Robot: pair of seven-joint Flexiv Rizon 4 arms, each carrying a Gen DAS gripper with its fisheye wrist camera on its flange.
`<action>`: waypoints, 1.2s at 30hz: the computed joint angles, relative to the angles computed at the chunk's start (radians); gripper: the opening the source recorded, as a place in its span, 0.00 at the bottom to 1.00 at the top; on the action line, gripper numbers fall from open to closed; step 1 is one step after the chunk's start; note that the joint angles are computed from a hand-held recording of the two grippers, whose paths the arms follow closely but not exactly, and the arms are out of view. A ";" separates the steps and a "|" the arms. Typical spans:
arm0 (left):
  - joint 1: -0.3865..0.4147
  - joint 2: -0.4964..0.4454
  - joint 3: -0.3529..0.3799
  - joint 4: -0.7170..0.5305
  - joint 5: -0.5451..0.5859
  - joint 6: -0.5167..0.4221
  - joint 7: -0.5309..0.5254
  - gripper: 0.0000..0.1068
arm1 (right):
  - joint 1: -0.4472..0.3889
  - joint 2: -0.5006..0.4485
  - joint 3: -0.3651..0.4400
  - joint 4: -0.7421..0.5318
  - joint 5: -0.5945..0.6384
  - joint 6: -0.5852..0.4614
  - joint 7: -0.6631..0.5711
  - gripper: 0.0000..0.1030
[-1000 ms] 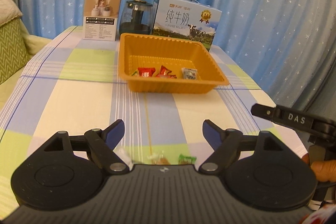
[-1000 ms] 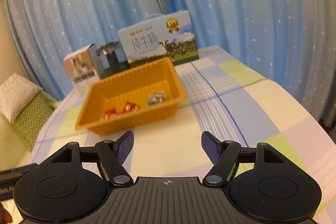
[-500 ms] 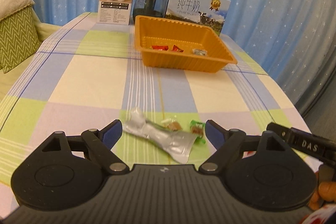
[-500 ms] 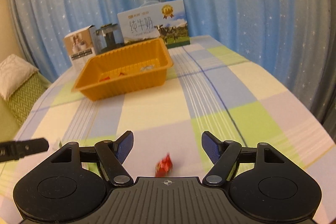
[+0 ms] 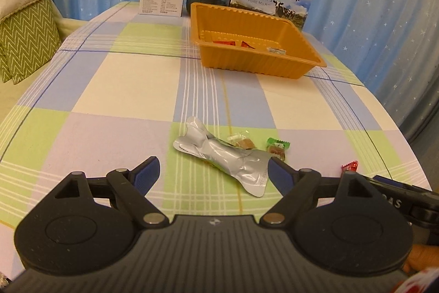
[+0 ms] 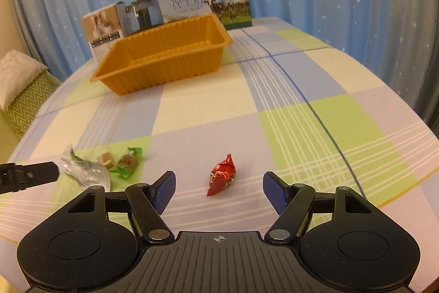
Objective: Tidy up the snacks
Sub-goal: 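Grasp the red candy with the right gripper while the left gripper approaches the green snack bar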
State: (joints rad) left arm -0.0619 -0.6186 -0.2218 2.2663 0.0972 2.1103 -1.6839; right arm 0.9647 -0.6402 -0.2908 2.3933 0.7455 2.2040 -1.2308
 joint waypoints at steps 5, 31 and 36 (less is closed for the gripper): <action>0.017 -0.008 -0.018 -0.006 0.018 -0.007 -0.004 0.79 | -0.007 -0.015 -0.020 -0.017 -0.011 -0.023 0.001 0.54; 0.048 -0.089 -0.080 -0.107 -0.027 -0.029 -0.115 0.67 | 0.063 -0.043 -0.104 -0.018 -0.089 -0.056 0.064 0.20; 0.015 -0.116 -0.059 -0.149 -0.069 -0.069 -0.139 0.62 | 0.053 -0.046 -0.100 -0.022 -0.090 -0.062 0.066 0.20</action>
